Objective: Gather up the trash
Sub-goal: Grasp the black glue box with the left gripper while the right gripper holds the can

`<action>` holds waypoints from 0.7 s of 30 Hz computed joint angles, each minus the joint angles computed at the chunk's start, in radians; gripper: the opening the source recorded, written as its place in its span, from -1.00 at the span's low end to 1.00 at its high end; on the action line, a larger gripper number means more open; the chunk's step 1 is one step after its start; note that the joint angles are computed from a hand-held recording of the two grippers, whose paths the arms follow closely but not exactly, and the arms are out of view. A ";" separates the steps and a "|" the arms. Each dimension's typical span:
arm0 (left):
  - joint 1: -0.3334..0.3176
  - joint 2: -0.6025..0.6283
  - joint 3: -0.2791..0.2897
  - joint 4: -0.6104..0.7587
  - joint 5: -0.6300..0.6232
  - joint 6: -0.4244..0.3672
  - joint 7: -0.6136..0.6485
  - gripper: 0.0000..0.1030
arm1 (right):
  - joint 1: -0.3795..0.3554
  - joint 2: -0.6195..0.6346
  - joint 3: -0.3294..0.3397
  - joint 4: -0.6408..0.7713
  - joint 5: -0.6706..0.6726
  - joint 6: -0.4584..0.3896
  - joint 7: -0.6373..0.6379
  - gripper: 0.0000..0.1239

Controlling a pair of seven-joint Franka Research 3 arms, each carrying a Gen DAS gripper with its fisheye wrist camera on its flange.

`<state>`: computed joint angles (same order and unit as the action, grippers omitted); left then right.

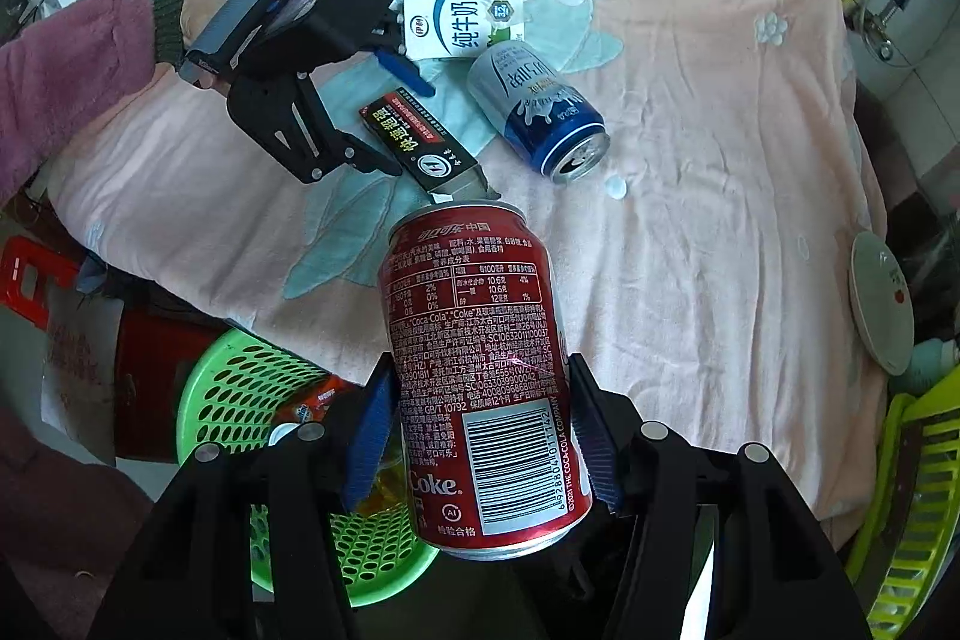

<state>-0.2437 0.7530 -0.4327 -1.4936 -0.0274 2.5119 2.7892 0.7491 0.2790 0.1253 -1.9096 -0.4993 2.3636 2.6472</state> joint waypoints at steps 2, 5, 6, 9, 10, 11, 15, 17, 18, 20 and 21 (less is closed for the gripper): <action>0.007 0.000 -0.007 0.003 -0.012 -0.015 -0.001 0.18 | 0.003 -0.003 0.000 -0.005 -0.004 0.000 0.009 -0.13; 0.022 -0.016 -0.018 -0.018 -0.044 -0.033 -0.012 0.13 | 0.006 -0.005 0.001 -0.008 -0.009 0.002 0.018 -0.13; 0.024 -0.026 -0.017 -0.032 -0.051 -0.033 -0.019 0.13 | 0.008 -0.005 0.001 -0.009 -0.013 0.004 0.024 -0.13; 0.011 -0.049 0.000 -0.063 -0.054 -0.026 -0.067 0.20 | 0.011 -0.006 0.003 -0.015 -0.021 0.022 0.036 -0.13; 0.005 -0.057 0.006 -0.076 -0.048 -0.018 -0.082 0.26 | 0.012 -0.006 0.004 -0.018 -0.022 0.030 0.038 -0.13; 0.002 -0.065 0.008 -0.090 -0.042 -0.006 -0.090 0.31 | 0.015 -0.007 0.004 -0.020 -0.026 0.035 0.045 -0.13; -0.010 -0.084 0.013 -0.124 -0.011 0.019 -0.103 0.43 | 0.025 -0.011 0.009 -0.029 -0.032 0.044 0.063 -0.13; -0.010 -0.071 0.008 -0.104 -0.012 0.000 -0.117 0.32 | 0.028 -0.013 0.013 -0.031 -0.030 0.043 0.063 -0.13; -0.011 -0.068 0.007 -0.099 -0.016 -0.003 -0.125 0.23 | 0.031 -0.016 0.014 -0.033 -0.033 0.042 0.066 -0.13; -0.009 -0.061 0.005 -0.085 -0.028 -0.022 -0.150 0.07 | 0.036 -0.020 0.016 -0.035 -0.039 0.038 0.073 -0.13; -0.009 -0.068 0.006 -0.099 -0.030 -0.005 -0.162 0.06 | 0.039 -0.023 0.016 -0.037 -0.045 0.037 0.079 -0.13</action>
